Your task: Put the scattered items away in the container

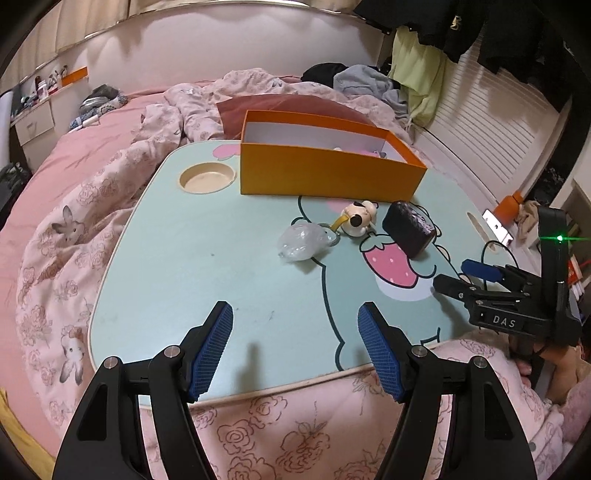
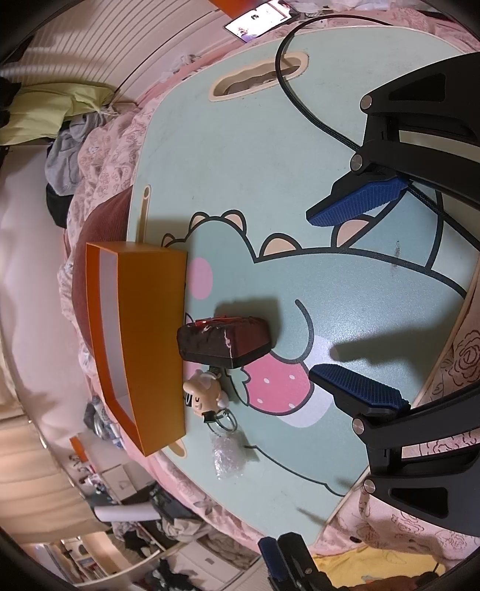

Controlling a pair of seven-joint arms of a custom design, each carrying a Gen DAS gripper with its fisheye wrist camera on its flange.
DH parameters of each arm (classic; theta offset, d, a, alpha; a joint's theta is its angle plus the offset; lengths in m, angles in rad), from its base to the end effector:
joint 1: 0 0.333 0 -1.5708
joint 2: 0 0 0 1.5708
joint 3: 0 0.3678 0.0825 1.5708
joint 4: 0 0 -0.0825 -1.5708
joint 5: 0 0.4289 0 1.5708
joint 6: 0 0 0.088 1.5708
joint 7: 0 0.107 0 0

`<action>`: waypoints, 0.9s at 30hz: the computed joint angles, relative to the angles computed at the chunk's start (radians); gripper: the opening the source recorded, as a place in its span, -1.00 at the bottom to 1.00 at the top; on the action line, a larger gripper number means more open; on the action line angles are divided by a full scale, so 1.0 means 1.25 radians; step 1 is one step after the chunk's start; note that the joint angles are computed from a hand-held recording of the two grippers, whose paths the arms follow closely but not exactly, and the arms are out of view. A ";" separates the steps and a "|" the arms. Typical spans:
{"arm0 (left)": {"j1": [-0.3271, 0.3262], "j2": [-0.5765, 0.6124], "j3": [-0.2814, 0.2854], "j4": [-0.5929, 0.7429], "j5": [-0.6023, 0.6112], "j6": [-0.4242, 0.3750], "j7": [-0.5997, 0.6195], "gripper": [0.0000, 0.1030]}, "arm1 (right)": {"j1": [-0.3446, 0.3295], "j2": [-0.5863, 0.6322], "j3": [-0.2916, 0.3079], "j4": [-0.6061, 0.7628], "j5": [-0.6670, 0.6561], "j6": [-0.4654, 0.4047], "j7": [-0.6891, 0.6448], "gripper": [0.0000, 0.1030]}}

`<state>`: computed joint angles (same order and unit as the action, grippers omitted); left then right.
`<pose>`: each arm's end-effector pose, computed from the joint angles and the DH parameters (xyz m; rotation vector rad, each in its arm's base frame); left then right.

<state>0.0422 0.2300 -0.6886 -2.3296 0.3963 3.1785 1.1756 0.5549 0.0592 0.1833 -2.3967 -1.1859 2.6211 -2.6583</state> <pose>0.4616 -0.3794 0.3548 -1.3284 2.4841 -0.9732 0.3797 0.3744 0.3161 -1.5375 2.0909 -0.5900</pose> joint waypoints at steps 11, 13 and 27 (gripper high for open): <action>-0.039 0.068 0.012 0.049 -0.017 -0.036 0.038 0.02 | 0.000 -0.001 0.000 0.000 0.003 -0.002 -0.003 0.50; -0.018 0.107 -0.025 0.080 -0.027 -0.052 0.062 -0.10 | 0.000 -0.001 0.000 -0.001 0.002 -0.001 -0.003 0.50; -0.102 0.066 0.070 0.060 0.038 0.106 -0.042 0.41 | 0.001 -0.001 0.000 0.000 0.000 -0.001 -0.001 0.50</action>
<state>-0.0854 0.3127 -0.6005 -2.2550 0.4436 3.3107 1.1227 0.5558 0.0586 0.1835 -2.3972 -1.1856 2.6202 -2.6593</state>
